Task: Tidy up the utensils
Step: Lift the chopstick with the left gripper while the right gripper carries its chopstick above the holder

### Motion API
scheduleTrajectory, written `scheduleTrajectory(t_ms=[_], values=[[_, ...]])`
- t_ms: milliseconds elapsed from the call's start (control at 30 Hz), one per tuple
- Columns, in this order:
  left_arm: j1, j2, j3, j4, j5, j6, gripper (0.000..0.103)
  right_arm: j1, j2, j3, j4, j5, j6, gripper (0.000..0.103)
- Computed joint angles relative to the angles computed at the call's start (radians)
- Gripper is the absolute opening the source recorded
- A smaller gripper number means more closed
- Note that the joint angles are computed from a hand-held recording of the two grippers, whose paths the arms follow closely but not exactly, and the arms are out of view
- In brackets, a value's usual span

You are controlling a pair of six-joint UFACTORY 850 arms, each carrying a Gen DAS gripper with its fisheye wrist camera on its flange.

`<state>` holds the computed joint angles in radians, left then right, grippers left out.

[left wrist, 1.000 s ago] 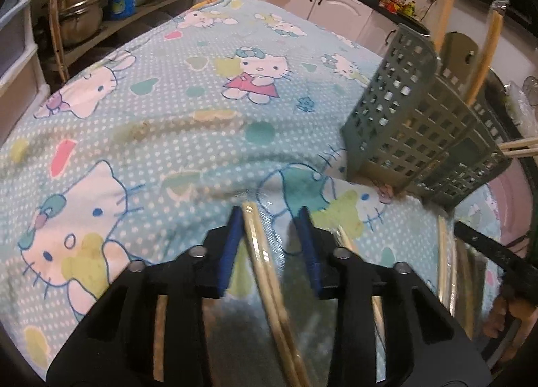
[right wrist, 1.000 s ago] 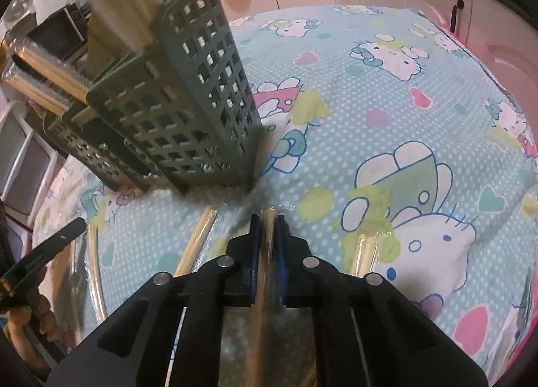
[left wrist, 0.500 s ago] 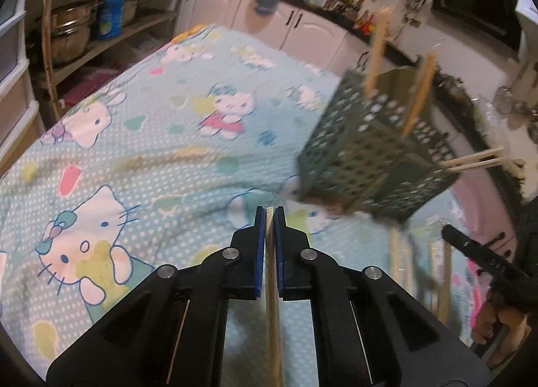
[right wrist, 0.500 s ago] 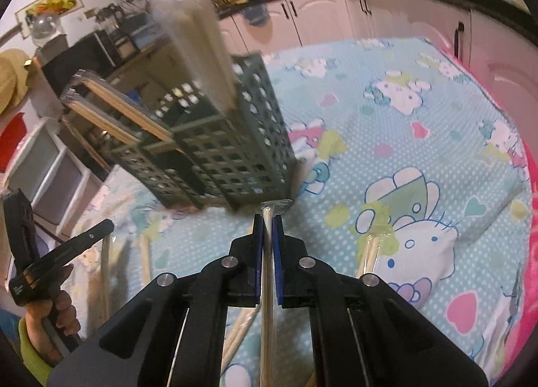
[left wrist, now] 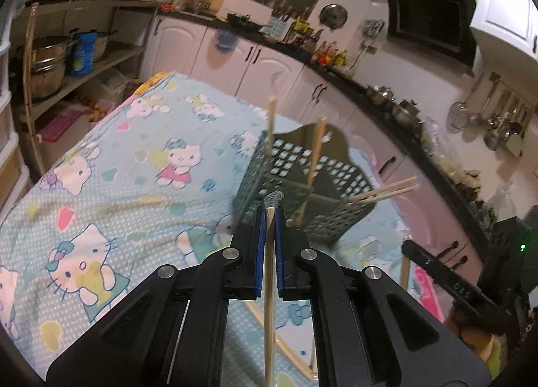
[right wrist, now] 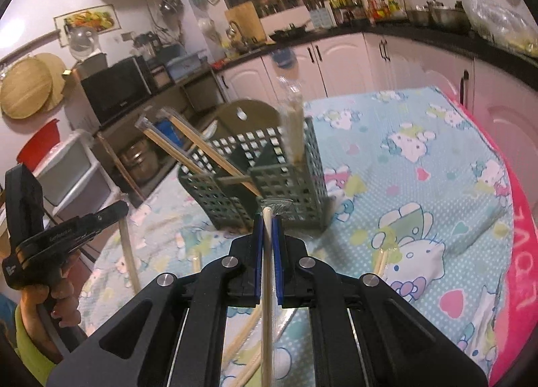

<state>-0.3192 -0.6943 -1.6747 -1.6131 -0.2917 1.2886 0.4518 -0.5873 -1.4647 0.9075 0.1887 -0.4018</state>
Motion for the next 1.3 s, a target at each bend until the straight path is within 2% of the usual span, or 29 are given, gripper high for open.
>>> scheduleTrajectory(t_ms=[467,967,1300], values=[[-0.013,0.020,-0.032,-0.127,-0.035,0.155,0.001,0.035,0.056,0.016,-0.085,0.146,0.010,0.006],[-0.029,-0.018,-0.158,-0.147,-0.034,0.189,0.001,0.037,0.034,-0.071,-0.154,0.240,-0.007,0.006],[-0.032,-0.065,-0.275,-0.183,0.001,0.202,0.001,0.024,0.002,-0.136,-0.240,0.310,0.027,0.006]])
